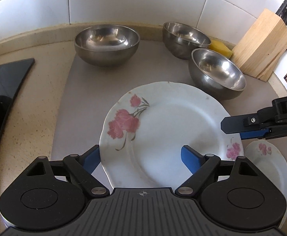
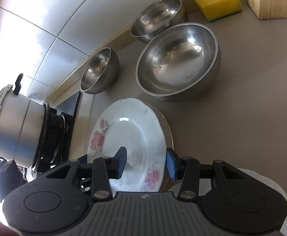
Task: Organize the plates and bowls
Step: 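Carry the held plate with the right tool over the middle plate, then lower the plate onto the middle plate and open the right tool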
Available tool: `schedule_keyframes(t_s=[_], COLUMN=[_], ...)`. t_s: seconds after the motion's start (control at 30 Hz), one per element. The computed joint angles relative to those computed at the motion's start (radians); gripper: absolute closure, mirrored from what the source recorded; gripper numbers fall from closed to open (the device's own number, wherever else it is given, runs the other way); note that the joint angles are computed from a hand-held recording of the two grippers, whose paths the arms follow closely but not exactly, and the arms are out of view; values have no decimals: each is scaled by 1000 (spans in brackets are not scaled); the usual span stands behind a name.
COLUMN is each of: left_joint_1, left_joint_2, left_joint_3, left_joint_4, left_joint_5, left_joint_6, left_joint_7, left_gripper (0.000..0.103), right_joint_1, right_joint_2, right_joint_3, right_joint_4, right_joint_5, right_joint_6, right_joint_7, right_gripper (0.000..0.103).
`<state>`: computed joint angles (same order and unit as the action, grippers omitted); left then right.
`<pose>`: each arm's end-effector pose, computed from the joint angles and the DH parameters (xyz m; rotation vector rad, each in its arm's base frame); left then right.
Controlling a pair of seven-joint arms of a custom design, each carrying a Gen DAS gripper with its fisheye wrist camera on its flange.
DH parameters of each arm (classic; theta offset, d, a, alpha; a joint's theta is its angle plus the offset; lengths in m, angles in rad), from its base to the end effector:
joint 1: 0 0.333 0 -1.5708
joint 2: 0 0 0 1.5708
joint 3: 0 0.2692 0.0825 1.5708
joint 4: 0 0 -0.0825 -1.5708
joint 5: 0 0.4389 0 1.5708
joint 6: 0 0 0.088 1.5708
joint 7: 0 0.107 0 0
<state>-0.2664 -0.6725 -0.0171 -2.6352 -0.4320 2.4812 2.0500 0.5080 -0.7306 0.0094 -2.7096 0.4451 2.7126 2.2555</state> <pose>0.4454 -0.1276 0.4539 -1.4611 2.4313 -0.8536 0.4014 0.2106 0.4664 -1.2043 2.0377 0.2243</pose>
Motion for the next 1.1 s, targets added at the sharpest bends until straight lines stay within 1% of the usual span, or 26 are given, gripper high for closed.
schedule_keyframes(t_s=[0.13,0.3,0.5,0.63,0.7,0.73,0.77,1.0,1.1], left_joint_1=[1,3,0,-9,-7,-6,-4,-14,-16], left_joint_2=[3,4,-13,-48,-59,-61,-68,-141,-166], left_joint_3=[1,-1,-1,3,1,1,-1,5,4], left_joint_4=[1,0,-13,-38,-45,-47,-51,-91,-104], left_joint_5=[0,4,9,14,25,29,34,52,64], left_joint_6=[5,16,31,66,65,67,67,81,76], left_joint_7=[0,-3,1,19,14,9,3,-11,-25], left_gripper=[19,19,19,18,18,18,18,18,17], right_joint_1=[-15,-48,-46,-60,-72,-81,-90,-84,-80], right_joint_2=[17,58,59,61,61,60,58,32,2], right_joint_3=[18,54,53,66,79,87,95,93,95], right_joint_4=[16,56,65,78,85,89,93,82,63], right_joint_5=[-25,-93,-118,-143,-168,-183,-200,-225,-228], right_joint_6=[-3,-15,-36,-62,-78,-93,-106,-88,-91], right_joint_7=[12,29,29,42,51,59,66,70,78], right_gripper=[79,78,78,78,78,74,74,74,74])
